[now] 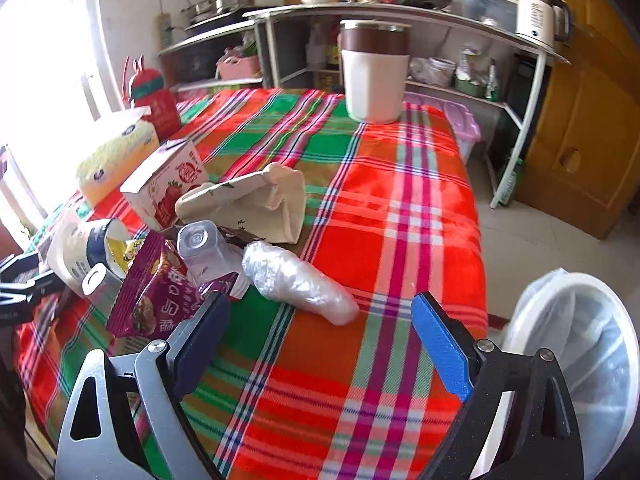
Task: Collect trash
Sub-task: 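Grasp the purple grape juice carton with the left tool while the right tool grasps the plastic bag, then carry carton and bag over the bin and open both tools to drop them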
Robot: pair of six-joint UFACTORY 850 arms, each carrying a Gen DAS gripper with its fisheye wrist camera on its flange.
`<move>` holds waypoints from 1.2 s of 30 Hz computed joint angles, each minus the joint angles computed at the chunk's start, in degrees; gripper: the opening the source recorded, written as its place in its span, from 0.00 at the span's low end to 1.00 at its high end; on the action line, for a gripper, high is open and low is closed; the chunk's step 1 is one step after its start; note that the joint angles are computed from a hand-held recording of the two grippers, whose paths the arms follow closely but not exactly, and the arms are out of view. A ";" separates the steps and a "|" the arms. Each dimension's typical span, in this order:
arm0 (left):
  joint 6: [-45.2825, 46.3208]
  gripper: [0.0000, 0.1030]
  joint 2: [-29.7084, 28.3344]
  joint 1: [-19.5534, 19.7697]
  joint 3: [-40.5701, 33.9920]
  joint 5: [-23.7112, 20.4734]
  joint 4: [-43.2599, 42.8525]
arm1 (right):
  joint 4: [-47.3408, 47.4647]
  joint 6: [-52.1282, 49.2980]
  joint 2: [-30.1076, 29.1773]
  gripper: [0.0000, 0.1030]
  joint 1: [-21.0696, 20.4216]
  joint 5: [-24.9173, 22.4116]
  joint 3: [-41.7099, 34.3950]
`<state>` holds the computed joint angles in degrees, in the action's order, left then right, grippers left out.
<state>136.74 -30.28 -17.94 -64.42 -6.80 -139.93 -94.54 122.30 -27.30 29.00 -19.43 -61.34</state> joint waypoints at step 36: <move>-7.03 0.76 2.65 3.07 3.50 -5.03 3.85 | -20.26 28.63 3.22 0.24 0.34 -0.48 5.12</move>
